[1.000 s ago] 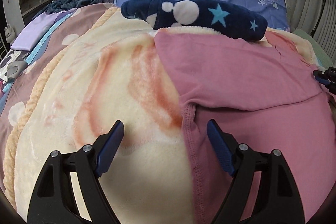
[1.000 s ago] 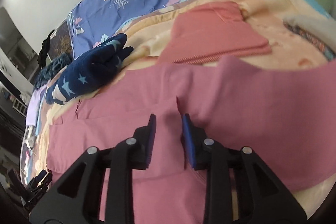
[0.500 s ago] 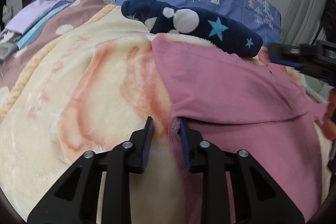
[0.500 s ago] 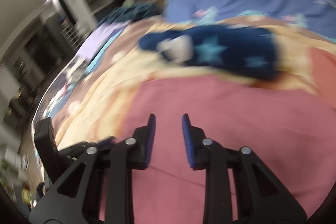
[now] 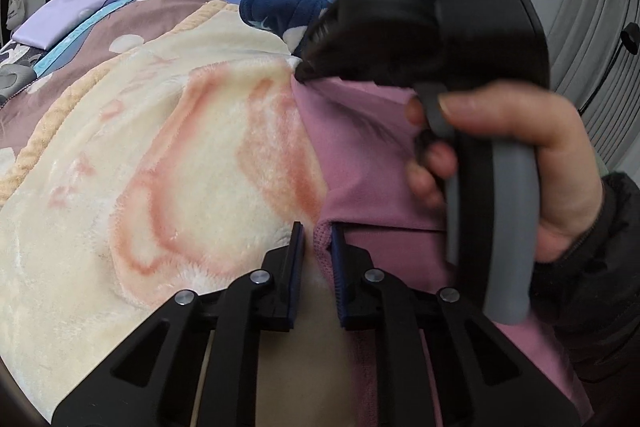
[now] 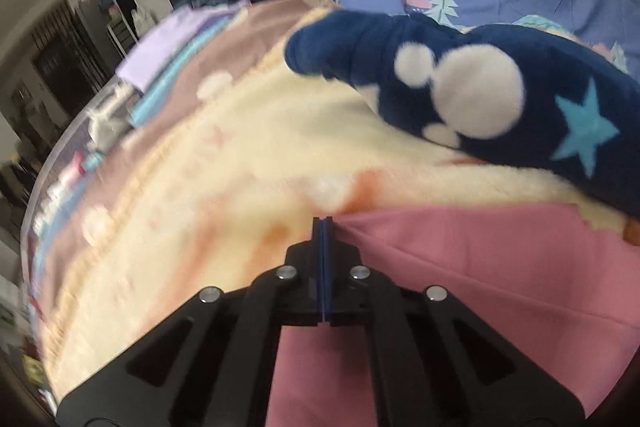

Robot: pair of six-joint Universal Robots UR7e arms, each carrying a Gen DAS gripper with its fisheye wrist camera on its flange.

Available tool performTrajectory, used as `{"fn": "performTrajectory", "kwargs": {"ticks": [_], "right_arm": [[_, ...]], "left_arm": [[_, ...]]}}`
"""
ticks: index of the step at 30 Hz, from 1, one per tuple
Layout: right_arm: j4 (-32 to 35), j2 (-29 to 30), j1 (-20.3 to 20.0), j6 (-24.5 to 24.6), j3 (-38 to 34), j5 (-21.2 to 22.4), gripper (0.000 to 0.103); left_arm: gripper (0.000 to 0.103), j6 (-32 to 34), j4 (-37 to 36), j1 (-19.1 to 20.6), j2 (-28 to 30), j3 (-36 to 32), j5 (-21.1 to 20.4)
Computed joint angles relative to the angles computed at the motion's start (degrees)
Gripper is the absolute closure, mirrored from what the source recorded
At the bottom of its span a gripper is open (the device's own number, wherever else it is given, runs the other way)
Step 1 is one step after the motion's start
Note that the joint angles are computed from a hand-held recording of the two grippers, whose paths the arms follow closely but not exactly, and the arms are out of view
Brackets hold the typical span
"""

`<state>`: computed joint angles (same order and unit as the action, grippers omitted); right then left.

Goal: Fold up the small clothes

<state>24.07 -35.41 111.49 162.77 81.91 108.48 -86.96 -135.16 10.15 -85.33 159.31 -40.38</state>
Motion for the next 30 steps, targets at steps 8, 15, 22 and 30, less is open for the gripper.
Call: {"fn": "performTrajectory", "kwargs": {"ticks": [8,15,22,30], "right_arm": [[1.42,-5.57,-1.26,0.74,3.58,-3.81,0.095],[5.36,-2.11,0.16,1.13,0.09,2.53,0.059],[0.21,1.54,0.01,-0.31,-1.65,4.37,0.099],[-1.37,-9.84,-2.32,0.06,8.06,-3.28,0.045]], "left_arm": [[0.086,0.69,-0.25,0.35,-0.23,0.07,-0.67],[0.085,1.44,-1.2,0.55,0.03,0.17,-0.74],[0.084,1.54,-3.19,0.82,-1.08,1.13,-0.66],[0.082,1.86,-3.34,0.74,-1.26,1.28,-1.08]]}}
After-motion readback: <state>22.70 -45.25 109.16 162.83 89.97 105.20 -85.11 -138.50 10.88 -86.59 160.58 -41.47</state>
